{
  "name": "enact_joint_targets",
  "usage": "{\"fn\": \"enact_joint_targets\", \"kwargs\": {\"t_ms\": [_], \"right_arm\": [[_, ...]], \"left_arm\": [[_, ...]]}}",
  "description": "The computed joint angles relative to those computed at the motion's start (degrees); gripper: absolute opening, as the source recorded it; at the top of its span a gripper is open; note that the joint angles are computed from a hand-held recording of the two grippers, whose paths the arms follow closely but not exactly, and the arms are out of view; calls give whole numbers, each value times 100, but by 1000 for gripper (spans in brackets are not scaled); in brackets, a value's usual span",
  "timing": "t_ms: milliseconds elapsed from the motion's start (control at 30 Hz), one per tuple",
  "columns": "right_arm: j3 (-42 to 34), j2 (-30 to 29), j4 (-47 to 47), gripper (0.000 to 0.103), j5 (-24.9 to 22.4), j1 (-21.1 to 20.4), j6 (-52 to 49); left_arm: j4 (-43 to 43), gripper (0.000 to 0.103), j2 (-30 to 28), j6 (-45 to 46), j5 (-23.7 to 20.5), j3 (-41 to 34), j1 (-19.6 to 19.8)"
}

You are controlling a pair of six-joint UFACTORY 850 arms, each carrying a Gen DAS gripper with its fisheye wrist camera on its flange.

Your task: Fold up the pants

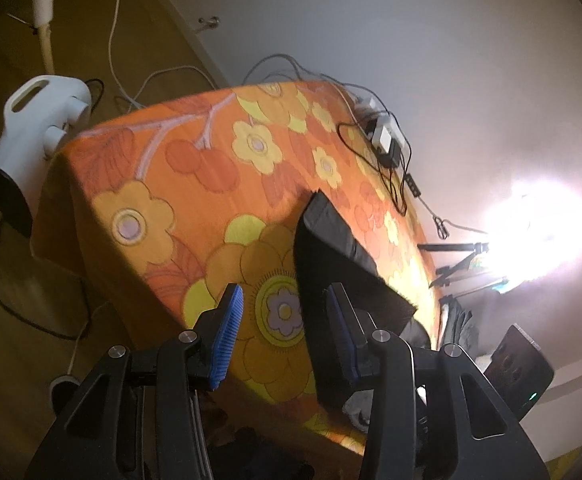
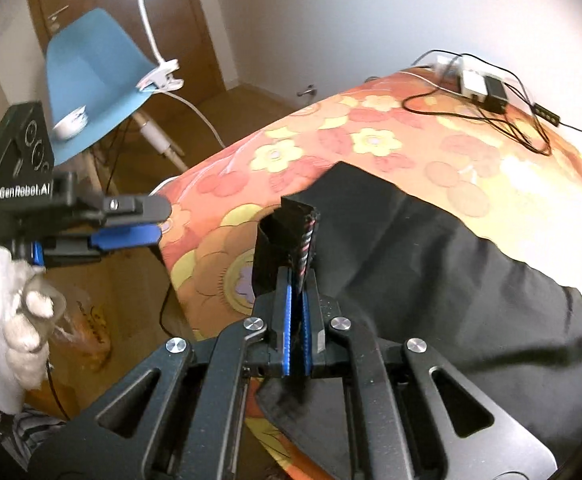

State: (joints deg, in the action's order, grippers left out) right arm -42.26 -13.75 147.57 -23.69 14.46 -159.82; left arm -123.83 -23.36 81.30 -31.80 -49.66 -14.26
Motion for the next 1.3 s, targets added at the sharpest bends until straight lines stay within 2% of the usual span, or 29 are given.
{"fn": "enact_joint_targets", "kwargs": {"t_ms": [200,267,333,533,700,800,900,1000,1200,1300], "right_arm": [[210,260,-463,4,-363,-340,640],[326,370,-706,4,-603,-569,1035],[480,497,-1054,4,-867,-869,1498],[1186,983,-1181,4,-1595,-1906,1790],[1961,1718,-486,4,-1874,-2829,900],[2265,1969,-565,4,-1891,-3459,877],[2406,1840,-852,4,-1903,-4018,1057],[2396,1492,-1627,4,-2170,-4582,1598],[2166,816,-2835,7,-2757,-5228,2403],[1918,480,-3588,20,-3086,-5505,3016]], "left_arm": [[536,41,-274,-350,260,-285,-238],[739,41,-354,-408,511,-430,-411],[851,41,-410,-443,593,-538,-547],[1248,41,-491,-545,917,-970,-1056],[1565,41,-535,-713,985,-1228,-1402],[1789,41,-577,-821,995,-1417,-1698],[2073,41,-670,-970,951,-1622,-1972],[2665,41,-792,-1266,1090,-1897,-2347],[4924,41,-1365,-3064,1457,-2652,-2928],[5498,41,-1502,-3608,1536,-2807,-3035]]}}
